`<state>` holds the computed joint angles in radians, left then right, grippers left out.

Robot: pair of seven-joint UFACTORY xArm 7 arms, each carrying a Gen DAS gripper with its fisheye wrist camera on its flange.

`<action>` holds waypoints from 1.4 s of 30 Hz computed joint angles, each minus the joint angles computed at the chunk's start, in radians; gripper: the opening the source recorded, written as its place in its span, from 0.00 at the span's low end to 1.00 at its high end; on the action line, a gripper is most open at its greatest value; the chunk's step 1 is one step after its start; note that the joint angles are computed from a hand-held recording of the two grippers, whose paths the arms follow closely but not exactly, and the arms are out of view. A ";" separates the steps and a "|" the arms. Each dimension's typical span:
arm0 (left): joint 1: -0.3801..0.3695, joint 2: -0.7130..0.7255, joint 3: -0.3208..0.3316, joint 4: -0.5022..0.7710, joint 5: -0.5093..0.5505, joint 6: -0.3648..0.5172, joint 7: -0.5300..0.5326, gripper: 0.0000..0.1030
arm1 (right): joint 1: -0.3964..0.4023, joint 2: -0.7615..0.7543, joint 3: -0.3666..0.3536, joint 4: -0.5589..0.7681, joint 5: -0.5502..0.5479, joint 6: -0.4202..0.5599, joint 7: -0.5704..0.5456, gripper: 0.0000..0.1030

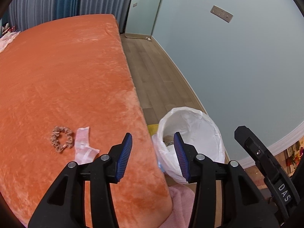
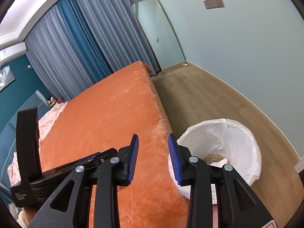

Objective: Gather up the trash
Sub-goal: 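Move both open tools back over the scrunchie and wrapper on the bed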

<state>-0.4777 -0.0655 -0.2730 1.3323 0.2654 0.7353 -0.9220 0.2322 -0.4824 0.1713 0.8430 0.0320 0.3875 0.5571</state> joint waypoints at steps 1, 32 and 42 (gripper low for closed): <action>0.003 -0.014 0.003 -0.015 0.000 0.002 -0.002 0.42 | 0.002 0.007 0.008 0.006 -0.004 0.004 0.001 0.32; 0.274 -0.384 -0.020 -0.457 0.115 0.191 -0.073 0.91 | 0.149 0.391 0.173 0.246 -0.478 0.141 0.274 0.81; 0.297 -0.329 0.047 -0.527 0.063 0.101 -0.006 0.93 | 0.280 0.605 0.070 0.359 -0.580 0.170 0.392 0.82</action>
<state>-0.1803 -0.3949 -0.2260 0.8057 0.3287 0.8365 -0.9279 0.5125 0.1221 0.2411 1.2019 -0.5478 0.5571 0.9495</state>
